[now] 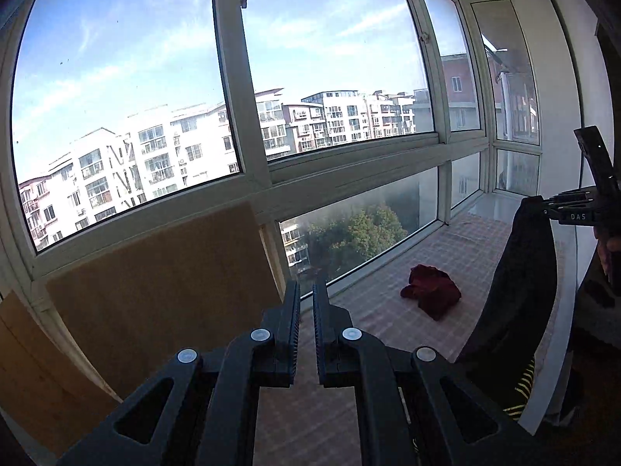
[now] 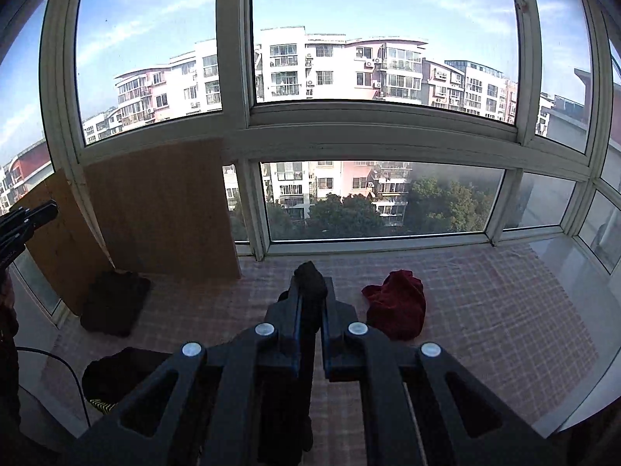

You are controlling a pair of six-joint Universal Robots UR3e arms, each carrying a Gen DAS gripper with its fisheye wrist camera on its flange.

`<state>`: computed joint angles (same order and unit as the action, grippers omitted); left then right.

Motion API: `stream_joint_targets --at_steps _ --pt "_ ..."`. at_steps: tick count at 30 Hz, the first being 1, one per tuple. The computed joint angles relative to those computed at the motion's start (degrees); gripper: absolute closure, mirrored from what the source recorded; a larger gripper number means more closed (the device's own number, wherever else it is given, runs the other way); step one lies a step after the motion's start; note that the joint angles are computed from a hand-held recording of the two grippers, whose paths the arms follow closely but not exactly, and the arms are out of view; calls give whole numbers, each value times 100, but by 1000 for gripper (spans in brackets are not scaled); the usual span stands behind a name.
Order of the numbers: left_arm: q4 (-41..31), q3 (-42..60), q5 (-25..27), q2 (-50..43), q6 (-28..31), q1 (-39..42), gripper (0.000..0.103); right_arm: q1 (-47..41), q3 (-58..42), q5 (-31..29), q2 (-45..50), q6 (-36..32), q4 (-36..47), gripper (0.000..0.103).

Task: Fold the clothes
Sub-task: 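Lift the pants with both tools and shake them out in the air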

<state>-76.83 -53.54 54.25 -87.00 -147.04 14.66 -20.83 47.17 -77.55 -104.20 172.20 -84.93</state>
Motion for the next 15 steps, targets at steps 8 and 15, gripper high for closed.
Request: stream_joint_targets --at_steps 8,15 --pt "556 -3228 601 263 873 -1234 94 916 2945 -1141 1156 337 -2322 95" --pt "1017 -4158 788 -32 394 -2692 89 446 3348 -1008 1781 199 -2842 95"
